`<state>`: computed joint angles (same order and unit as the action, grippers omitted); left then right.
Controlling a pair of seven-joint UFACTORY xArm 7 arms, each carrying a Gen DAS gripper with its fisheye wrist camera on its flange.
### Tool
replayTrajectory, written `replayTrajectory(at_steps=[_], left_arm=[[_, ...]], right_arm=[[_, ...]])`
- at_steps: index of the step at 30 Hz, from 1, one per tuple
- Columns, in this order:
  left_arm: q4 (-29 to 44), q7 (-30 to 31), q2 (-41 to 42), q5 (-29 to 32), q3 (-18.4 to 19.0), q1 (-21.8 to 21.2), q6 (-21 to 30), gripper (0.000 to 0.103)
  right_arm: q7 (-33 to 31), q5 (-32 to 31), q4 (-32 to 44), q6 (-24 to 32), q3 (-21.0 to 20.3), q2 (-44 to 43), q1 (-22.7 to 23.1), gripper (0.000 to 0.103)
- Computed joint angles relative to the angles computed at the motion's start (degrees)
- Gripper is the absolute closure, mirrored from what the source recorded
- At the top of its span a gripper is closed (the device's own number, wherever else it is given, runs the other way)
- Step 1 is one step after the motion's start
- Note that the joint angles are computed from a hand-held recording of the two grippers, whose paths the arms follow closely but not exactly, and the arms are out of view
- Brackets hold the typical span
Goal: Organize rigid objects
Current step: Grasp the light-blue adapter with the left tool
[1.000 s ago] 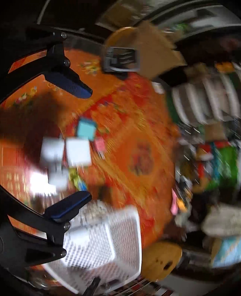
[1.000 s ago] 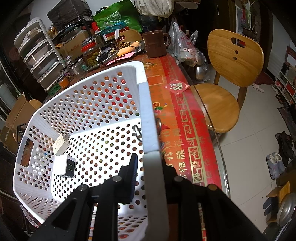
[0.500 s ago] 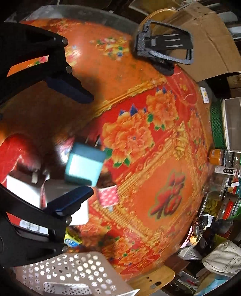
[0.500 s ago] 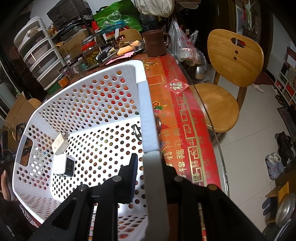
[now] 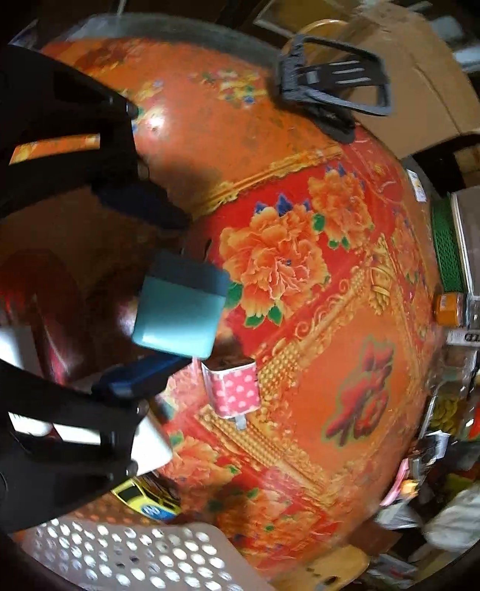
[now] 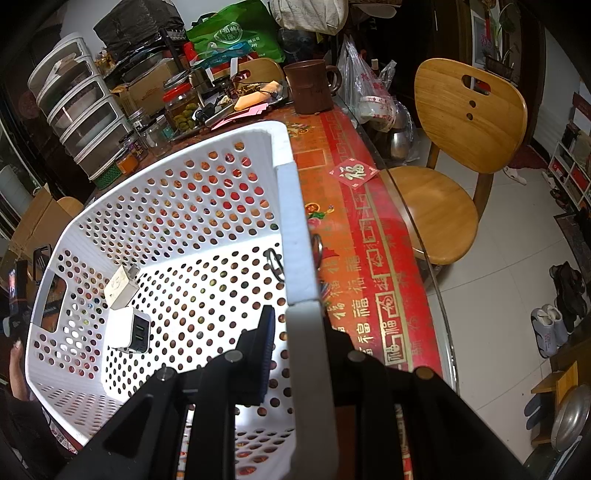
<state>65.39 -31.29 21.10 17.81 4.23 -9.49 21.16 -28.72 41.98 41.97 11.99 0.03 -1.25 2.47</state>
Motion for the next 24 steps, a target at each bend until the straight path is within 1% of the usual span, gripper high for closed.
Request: replayTrajectory(at_steps=[2, 3, 5, 7, 8, 10, 12, 18, 21, 24], left_arm=[[0.1, -1.7, 0.0, 1.2, 0.9, -1.1, 0.4, 0.041], [0.4, -4.3, 0.0, 3.8, 2.4, -2.9, 1.5, 0.042], [1.0, -8.4, -0.1, 8.0, 3.9, -5.0, 3.0, 0.042], [1.1, -11.2, -0.3, 11.0, 4.1, -5.8, 3.8, 0.042], [1.1, -12.3, -0.5, 12.2, 3.5, -5.4, 4.2, 0.043], [1.3, -19.3, -1.1, 19.8, 6.2, -9.1, 7.0, 0.043], [1.2, -24.2, -2.2, 25.5, 6.6, -10.8, 9.4, 0.043], [-0.5, -33.5, -8.0, 35.6, 3.9, -12.3, 15.6, 0.043], [-1.6, -37.5, -12.2, 40.6, 1.2, -13.3, 19.7, 0.042], [-1.9, -39.3, -15.6, 42.8, -2.1, -13.3, 22.4, 0.042]], right_arm=[[0.0, 0.0, 0.0, 0.0, 0.0, 0.0, 0.0, 0.083], [0.0, 0.0, 0.0, 0.0, 0.0, 0.0, 0.0, 0.083], [-0.1, -0.1, 0.0, 0.0, 0.0, 0.0, 0.0, 0.083], [-0.1, -0.1, 0.1, 0.1, 0.0, -0.1, 0.0, 0.083], [-0.2, 0.1, 0.1, 0.1, 0.0, -0.1, 0.0, 0.083], [-0.4, 0.1, 0.2, 0.3, 0.0, -0.1, 0.0, 0.082], [-0.9, 0.6, 0.2, 0.3, 0.0, -0.1, 0.1, 0.082], [-2.6, 2.0, 0.3, 0.3, 0.0, 0.0, 0.1, 0.082], [-3.0, 2.3, 0.3, 0.3, 0.0, 0.0, 0.0, 0.082], [-3.0, 2.3, 0.3, 0.3, 0.0, 0.0, 0.0, 0.081]])
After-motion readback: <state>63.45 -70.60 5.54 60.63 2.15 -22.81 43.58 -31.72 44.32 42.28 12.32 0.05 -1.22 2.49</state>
